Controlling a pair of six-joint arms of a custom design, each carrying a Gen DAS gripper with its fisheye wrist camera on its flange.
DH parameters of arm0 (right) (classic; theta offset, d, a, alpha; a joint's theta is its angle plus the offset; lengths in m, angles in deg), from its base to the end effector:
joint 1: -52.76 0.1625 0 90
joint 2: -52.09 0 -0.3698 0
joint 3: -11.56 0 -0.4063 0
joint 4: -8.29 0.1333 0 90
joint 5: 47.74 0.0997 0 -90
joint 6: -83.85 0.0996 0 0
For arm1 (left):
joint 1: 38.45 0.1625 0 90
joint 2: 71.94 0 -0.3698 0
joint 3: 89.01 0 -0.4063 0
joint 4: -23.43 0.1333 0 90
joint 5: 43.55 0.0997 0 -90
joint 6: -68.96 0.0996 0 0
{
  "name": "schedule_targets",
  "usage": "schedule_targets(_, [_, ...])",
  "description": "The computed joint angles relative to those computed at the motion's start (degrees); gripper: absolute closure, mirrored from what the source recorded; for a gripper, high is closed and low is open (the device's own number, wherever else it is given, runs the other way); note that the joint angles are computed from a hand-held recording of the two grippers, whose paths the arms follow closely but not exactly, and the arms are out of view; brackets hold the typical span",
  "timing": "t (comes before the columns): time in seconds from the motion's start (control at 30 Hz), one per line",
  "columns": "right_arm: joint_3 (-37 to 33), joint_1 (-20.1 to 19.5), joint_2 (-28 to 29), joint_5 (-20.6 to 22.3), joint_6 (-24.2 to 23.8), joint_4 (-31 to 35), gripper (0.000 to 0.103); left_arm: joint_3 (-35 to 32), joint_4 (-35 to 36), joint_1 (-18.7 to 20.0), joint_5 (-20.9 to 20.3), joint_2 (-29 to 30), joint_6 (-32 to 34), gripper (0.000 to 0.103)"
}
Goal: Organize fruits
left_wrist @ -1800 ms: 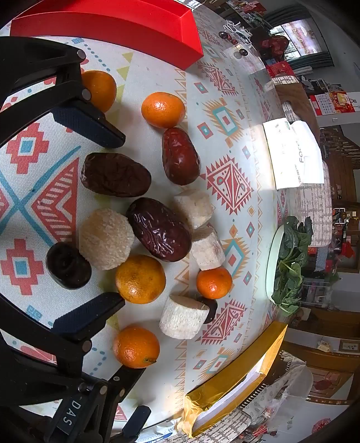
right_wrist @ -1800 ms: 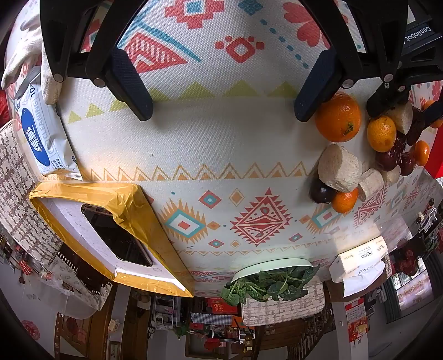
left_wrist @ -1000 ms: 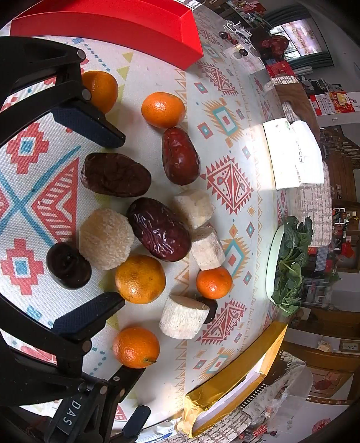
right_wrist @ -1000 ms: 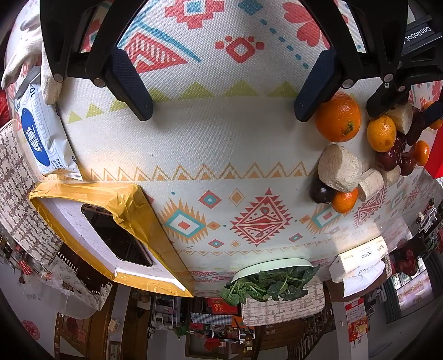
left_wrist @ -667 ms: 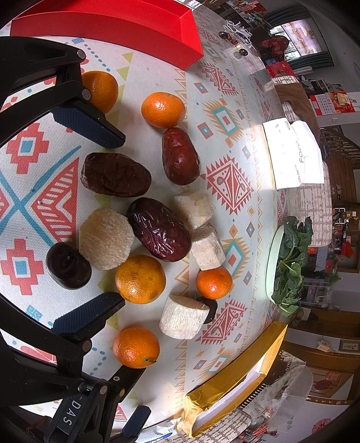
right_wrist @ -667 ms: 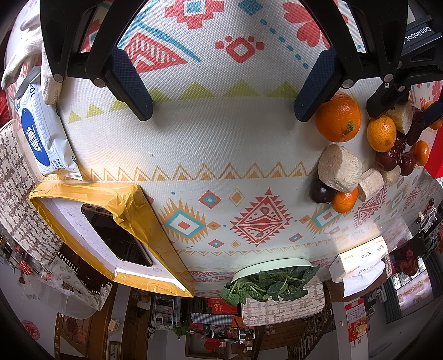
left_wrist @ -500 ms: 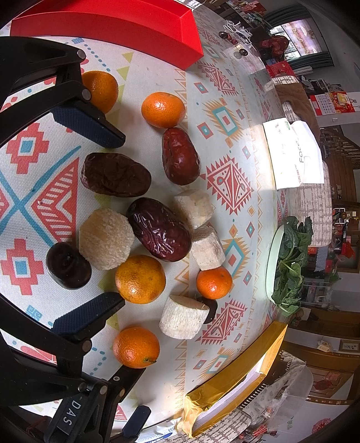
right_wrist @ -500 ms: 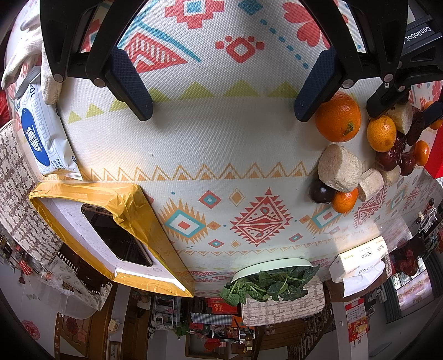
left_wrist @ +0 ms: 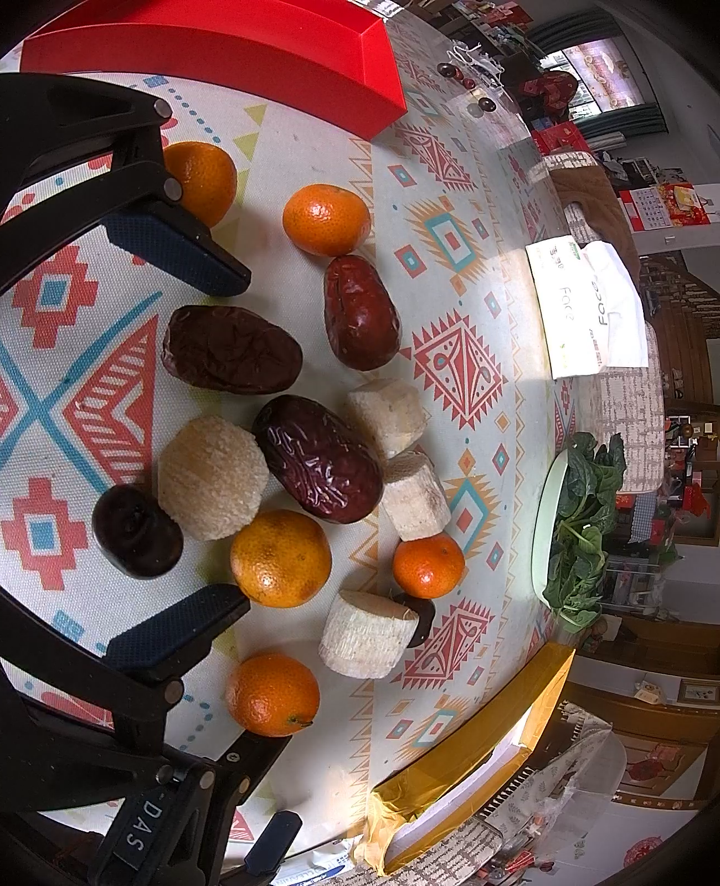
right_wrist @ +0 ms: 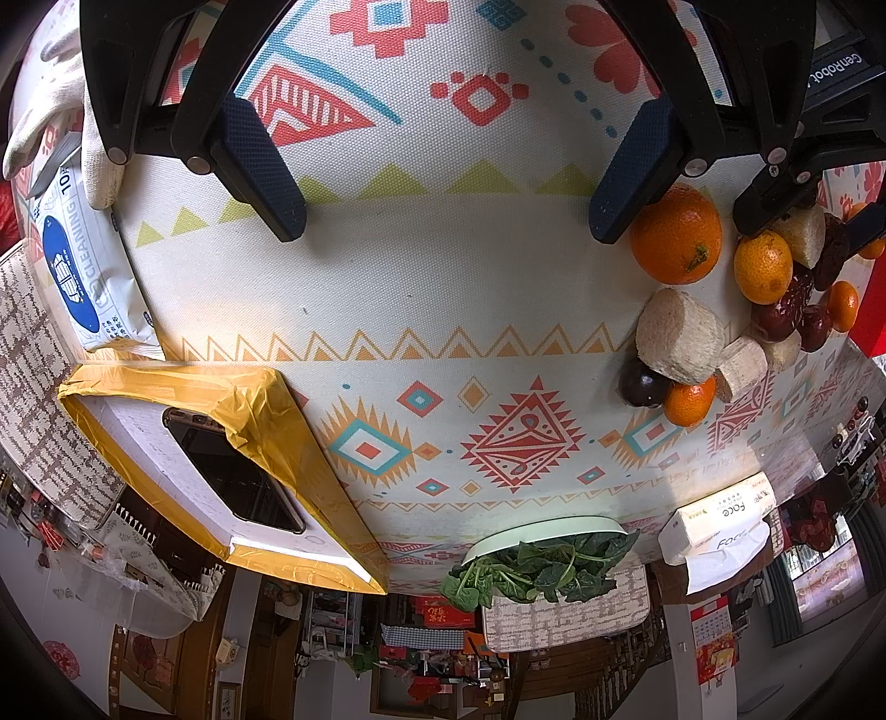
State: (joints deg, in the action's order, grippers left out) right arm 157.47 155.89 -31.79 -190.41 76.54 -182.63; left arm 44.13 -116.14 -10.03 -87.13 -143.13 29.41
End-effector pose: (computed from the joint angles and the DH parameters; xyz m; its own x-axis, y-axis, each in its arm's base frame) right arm 0.1312 -0.3242 0.1869 -0.6757 0.2491 0.6938 -0.2649 0.7962 -0.5440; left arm -0.2478 -0.3677 0.0655 -0.6946 0.2285 -0.6821 0.5404 0.7916 -0.2852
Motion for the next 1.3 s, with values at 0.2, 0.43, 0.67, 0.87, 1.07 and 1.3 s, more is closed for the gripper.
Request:
schedule_targets(0.2, [0.0, 0.02, -0.01, -0.01, 0.02, 0.03, 0.0, 0.0, 0.0, 0.0, 0.0, 0.0, 0.0, 0.0])
schedule_targets(0.43, [0.03, 0.09, -0.07, -0.06, 0.1, 0.11, 0.0, -0.14, 0.46, 0.1, -0.4, -0.15, -0.01, 0.0])
schedule_targets(0.67, [0.36, 0.28, -1.73, 0.21, 1.17, 3.27, 0.0, -2.13, 7.36, 0.11, -3.66, -0.9, -1.85, 0.0])
schedule_targets(0.87, [1.26, 1.03, -6.42, 0.08, 4.79, 11.66, 0.0, 1.95, 7.51, -2.01, -7.58, -7.44, -1.14, 0.006])
schedule_targets(1.07, [0.83, 0.74, -7.08, 0.71, 4.26, 14.63, 0.001, 10.45, 11.98, -12.24, 1.42, -28.06, -4.49, 0.012])
schedule_targets(1.3, [1.3, 12.49, -4.11, -4.14, -5.11, -1.7, 0.001, 11.9, 32.16, -19.71, 16.13, -50.78, -9.56, 0.001])
